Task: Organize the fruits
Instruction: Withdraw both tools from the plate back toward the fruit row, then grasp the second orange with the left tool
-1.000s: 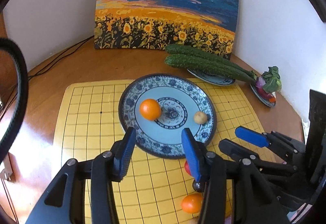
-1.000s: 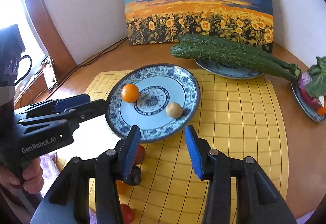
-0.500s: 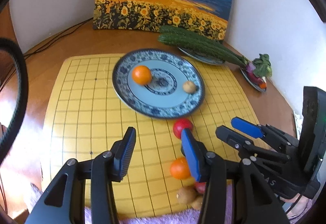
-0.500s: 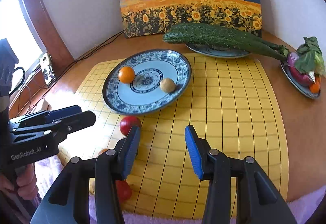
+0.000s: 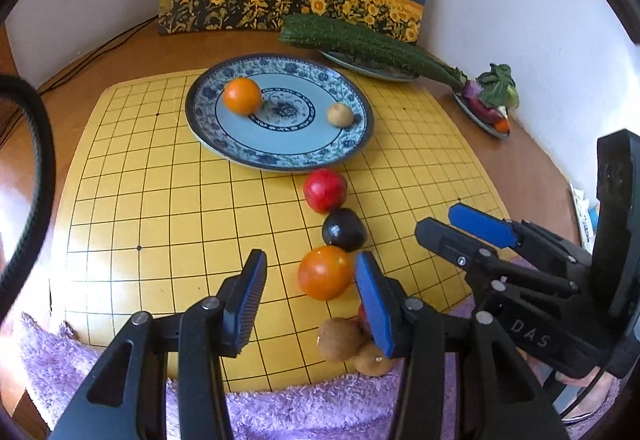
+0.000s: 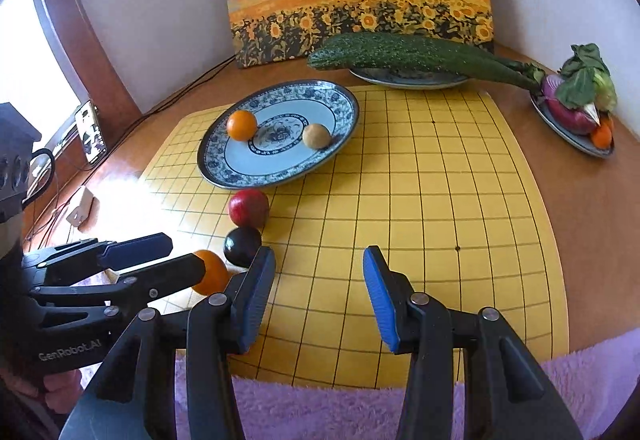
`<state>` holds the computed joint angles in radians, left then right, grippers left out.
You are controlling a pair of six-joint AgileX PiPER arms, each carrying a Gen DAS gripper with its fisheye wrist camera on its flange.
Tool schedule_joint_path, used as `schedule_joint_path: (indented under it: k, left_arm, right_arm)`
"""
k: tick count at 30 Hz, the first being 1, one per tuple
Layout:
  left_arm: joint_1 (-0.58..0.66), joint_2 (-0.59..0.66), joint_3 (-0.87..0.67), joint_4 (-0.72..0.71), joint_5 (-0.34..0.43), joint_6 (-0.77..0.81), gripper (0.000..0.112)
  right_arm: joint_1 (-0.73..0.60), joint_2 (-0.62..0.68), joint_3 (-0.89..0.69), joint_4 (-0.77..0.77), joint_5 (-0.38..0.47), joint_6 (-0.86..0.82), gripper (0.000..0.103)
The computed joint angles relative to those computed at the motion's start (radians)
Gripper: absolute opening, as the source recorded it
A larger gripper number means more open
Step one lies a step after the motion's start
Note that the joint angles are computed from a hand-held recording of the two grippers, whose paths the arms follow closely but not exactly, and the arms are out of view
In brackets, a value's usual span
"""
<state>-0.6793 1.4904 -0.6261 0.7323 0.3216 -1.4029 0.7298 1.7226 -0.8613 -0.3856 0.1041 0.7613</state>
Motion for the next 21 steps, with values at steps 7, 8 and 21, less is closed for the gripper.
schedule_joint_path:
  k: [7, 8, 21]
  left_arm:
    - [0.009, 0.032, -0.004, -0.01, -0.025, -0.002, 0.049]
    - [0.007, 0.035, -0.006, -0.004, -0.025, -0.009, 0.049]
    - [0.038, 0.048, 0.005, -0.093, -0.106, 0.079, 0.046]
  right_arm:
    - [-0.013, -0.004, 0.027, 0.073, -0.027, -0.063, 0.047]
    - [-0.014, -0.005, 0.03, 0.069, -0.03, -0.06, 0.047]
    - [-0.021, 0.009, 0.038, 0.139, -0.049, -0.122, 0.047]
